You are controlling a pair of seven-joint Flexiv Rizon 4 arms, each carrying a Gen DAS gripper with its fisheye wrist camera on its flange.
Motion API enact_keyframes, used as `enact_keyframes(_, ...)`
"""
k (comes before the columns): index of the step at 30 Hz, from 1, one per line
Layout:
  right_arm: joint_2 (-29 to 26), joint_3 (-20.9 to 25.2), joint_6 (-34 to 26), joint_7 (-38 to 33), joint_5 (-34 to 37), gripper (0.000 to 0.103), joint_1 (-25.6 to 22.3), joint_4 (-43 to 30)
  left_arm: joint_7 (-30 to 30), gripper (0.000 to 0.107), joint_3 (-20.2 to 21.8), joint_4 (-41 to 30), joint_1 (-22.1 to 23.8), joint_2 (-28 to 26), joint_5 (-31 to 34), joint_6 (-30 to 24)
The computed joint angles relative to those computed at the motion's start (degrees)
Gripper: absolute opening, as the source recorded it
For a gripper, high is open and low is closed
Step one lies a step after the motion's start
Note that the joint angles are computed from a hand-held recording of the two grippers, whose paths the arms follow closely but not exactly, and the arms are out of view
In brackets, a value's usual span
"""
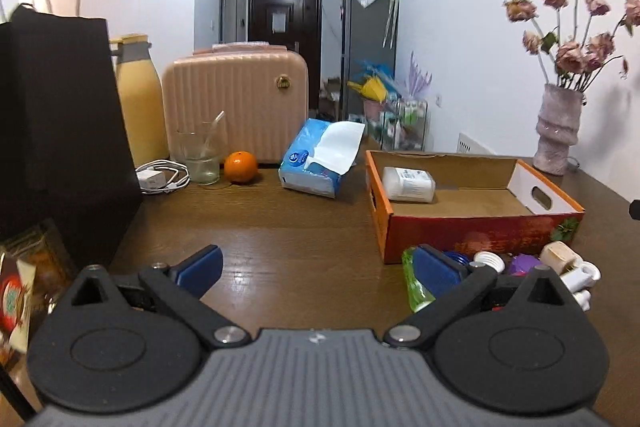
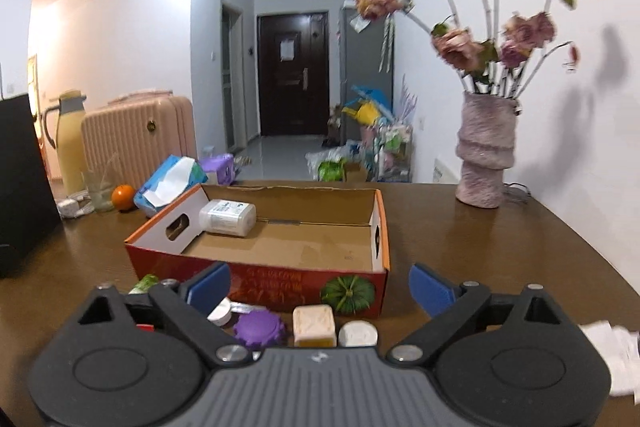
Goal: Organize rigid objects
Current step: 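Lift both grippers away from the box toward the loose items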
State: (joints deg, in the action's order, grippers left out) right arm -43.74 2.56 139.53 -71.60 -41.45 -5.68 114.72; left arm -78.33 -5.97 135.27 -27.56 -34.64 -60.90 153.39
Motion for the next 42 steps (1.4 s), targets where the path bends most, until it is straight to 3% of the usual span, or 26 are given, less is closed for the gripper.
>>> enact_keyframes(7, 2.2, -0.7, 12.2, -10.6, 5.3, 0.103, 0.4, 13.1, -6.7, 0.103, -1.1, 5.1, -5.5, -2.5, -0.3, 13.7)
enact_keyframes(9, 2.4, -0.5, 16.2, -13.5, 7.1, 0.103, 0.4, 16.6, -11.1, 0.103, -2.1, 6.9, -6.4, -3.0, -0.2, 17.1)
enact_keyframes(13, 1.8, -0.2, 22.6, -17.8, 12.8, 0.103, 1.5, 22.3, -17.1, 0.103, -4.7, 9.5, -8.3, -3.2, -2.3, 18.6)
enact_keyframes(18, -1.3, 0.3, 28.6, -19.1, 18.0, 0.103, 2.6, 26.5, -17.4, 0.103, -5.5, 9.4, -9.6, -3.4, -4.4, 17.0)
enact_keyframes(21, -1.7, -1.0, 29.0, -19.8, 14.6, 0.103, 1.7, 27.9, -17.0, 0.103, -5.2, 8.4, -9.7, -3.7, -3.1, 15.8)
enact_keyframes(24, -1.8, -1.1, 28.7, -20.4, 15.8, 0.103, 1.9, 27.8, -15.9, 0.103, -5.1, 7.1, -9.8, -4.7, -1.9, 14.8)
enact_keyframes(42, -3.4, -0.7, 13.4, -13.8, 14.2, 0.099, 1.8, 18.7, -8.5, 0.103, -2.8, -2.7, -5.9, -9.9, 5.0, 0.4)
